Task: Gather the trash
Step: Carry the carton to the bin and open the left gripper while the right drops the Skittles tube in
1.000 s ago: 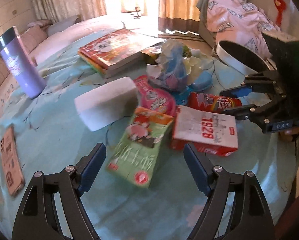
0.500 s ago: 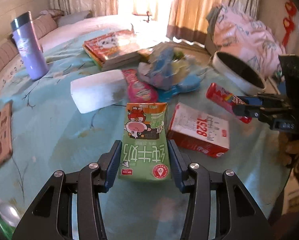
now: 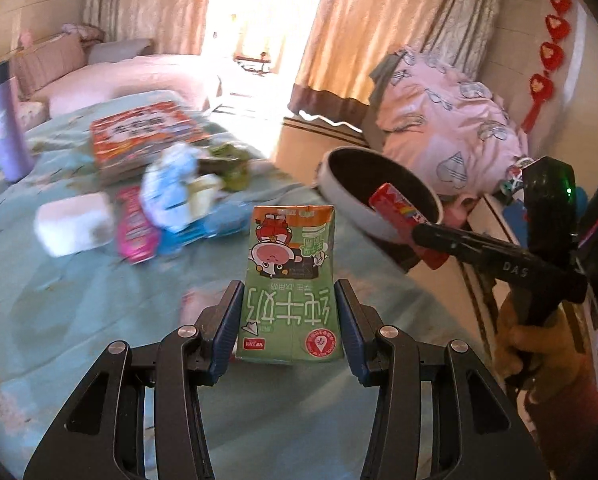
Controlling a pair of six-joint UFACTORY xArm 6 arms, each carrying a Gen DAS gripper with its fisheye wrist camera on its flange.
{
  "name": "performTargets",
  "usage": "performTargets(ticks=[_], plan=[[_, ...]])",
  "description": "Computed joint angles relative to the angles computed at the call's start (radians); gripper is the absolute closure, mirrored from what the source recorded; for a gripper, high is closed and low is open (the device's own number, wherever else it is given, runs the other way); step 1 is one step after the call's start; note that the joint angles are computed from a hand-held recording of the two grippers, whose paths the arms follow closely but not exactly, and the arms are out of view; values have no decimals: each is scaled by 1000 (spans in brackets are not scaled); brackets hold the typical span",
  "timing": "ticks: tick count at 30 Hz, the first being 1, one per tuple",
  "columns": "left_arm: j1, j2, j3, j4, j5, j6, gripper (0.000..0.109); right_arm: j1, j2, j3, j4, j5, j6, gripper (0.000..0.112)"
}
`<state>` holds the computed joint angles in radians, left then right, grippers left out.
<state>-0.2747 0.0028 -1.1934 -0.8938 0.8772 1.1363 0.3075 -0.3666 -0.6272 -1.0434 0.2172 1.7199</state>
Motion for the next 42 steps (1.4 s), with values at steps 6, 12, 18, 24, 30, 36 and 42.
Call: performTargets(ticks=[6,12,18,24,30,36,42], plan=[[-88,16,-15,30,-36,-69,64,-49,-103,81,47,38,-34,75],[-155,37,-34,56,-67,-117,64,-112,-171,141,100,36,-97,75],[-209,87,-93,100,-81,-195,64,-160,-192,165,150,30,-161,75],[-255,133,-151,133,-100,-239,64,-209,-180,168,209,10,-232,75],[-303,205,-237,185,-114,-303,63,-262,-166,173,287,-23,-313,75],[-325,258,-290,215,-119,-341,63,-296,-150,176,336,-45,-371,76],[-334,306,-344,239,-111,-385,63,-315,-124,175,380,-63,-420,76]])
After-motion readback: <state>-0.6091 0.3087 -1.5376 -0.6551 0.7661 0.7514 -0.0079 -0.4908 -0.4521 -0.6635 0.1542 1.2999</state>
